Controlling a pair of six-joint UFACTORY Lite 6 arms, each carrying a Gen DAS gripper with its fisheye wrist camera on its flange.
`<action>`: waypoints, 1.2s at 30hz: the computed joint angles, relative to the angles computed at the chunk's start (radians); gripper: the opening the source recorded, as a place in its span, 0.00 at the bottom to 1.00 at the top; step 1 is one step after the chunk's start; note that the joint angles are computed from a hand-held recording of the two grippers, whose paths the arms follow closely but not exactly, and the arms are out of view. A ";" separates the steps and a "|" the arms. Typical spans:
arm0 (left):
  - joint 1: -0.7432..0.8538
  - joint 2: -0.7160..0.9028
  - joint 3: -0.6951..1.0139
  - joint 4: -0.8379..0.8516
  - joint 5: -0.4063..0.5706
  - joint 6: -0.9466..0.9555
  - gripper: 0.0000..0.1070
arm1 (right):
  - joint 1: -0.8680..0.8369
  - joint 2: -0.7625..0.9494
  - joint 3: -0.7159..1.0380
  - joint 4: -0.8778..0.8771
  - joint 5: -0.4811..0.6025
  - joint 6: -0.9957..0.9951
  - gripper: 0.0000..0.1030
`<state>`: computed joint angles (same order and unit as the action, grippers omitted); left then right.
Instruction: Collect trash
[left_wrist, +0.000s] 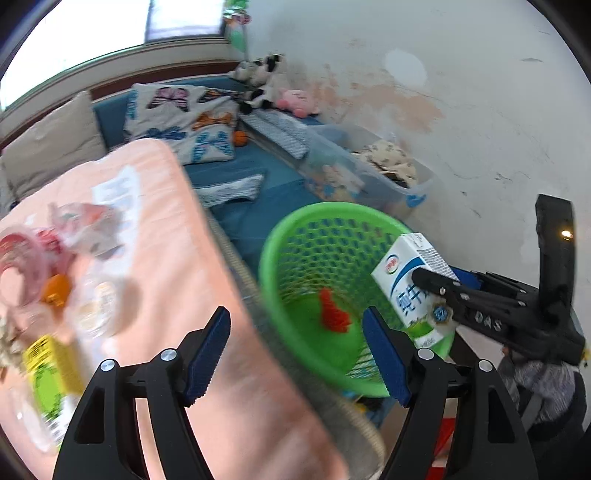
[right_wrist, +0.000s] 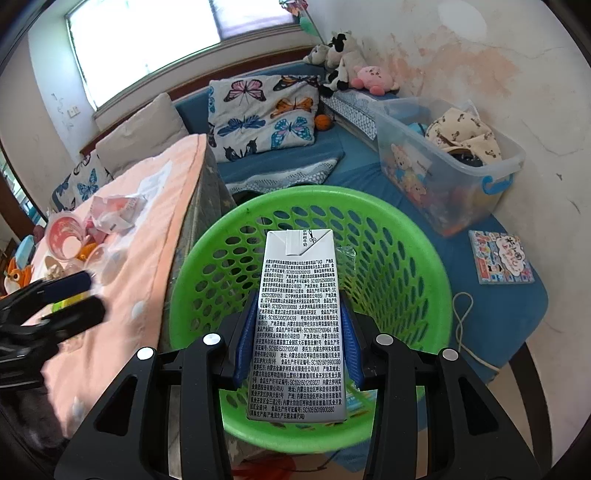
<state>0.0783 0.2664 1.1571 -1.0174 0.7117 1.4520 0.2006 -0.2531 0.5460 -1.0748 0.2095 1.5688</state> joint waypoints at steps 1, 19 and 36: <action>0.033 -0.002 0.002 0.006 0.016 0.002 0.67 | -0.005 0.036 0.014 -0.059 -0.012 0.060 0.40; 0.466 0.083 0.136 0.017 0.120 0.121 0.67 | -0.064 0.437 0.229 -0.538 0.023 0.520 0.44; 0.719 0.367 0.464 0.109 0.181 0.084 0.67 | 0.248 0.129 0.147 -0.200 0.206 0.297 0.57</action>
